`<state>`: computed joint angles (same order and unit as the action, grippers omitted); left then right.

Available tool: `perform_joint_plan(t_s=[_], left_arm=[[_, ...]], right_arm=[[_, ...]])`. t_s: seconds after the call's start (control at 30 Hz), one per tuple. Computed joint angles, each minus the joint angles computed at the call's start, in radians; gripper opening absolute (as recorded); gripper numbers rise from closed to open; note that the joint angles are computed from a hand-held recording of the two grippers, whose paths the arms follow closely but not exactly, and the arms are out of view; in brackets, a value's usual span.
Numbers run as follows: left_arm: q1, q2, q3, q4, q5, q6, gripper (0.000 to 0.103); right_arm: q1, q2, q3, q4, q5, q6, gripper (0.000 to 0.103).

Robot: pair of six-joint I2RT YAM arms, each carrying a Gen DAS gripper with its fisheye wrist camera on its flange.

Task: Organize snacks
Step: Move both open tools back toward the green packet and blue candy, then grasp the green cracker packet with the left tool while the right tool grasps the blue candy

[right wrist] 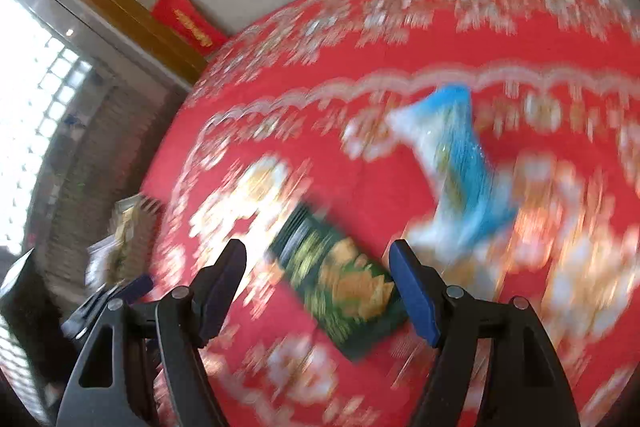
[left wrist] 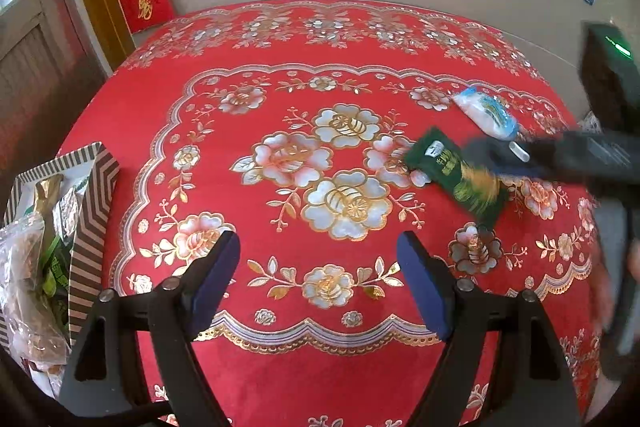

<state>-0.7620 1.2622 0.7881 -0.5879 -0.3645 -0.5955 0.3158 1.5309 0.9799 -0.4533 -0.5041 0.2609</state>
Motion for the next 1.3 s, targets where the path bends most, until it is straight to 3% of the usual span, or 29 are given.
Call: perform_joint_plan(t_s=[0.07,0.13,0.27,0.37,0.47,0.77,1.3], left_arm=[[0.009,0.007,0.003,0.012,0.012,-0.009,0.081],[0.008,0.024,0.018,0.018,0.024,-0.023,0.081],[-0.011,0.101,0.091,0.028,0.061,-0.039,0.081],[-0.036,0.193,0.175,0.021,0.073,-0.089,0.081],[-0.051,0.298,0.267,-0.007,0.062,-0.147,0.081],[-0.050,0.492,0.414,-0.043,0.038,-0.286,0.081],[-0.087,0.593,0.529,-0.097,0.012,-0.249,0.085]], right_arm=[[0.009,-0.104,-0.069,0.017,-0.024,-0.004,0.074],[0.012,-0.219,-0.108,0.015,0.073,0.013,0.077],[-0.029,-0.289,-0.102,-0.058,0.091,-0.019,0.079],[-0.022,-0.297,-0.069,-0.080,0.224,-0.071,0.079],[-0.029,-0.220,0.008,-0.108,0.309,-0.126,0.079],[-0.077,-0.035,0.119,-0.101,0.338,-0.187,0.079],[-0.018,0.143,0.218,-0.102,0.374,-0.179,0.079]])
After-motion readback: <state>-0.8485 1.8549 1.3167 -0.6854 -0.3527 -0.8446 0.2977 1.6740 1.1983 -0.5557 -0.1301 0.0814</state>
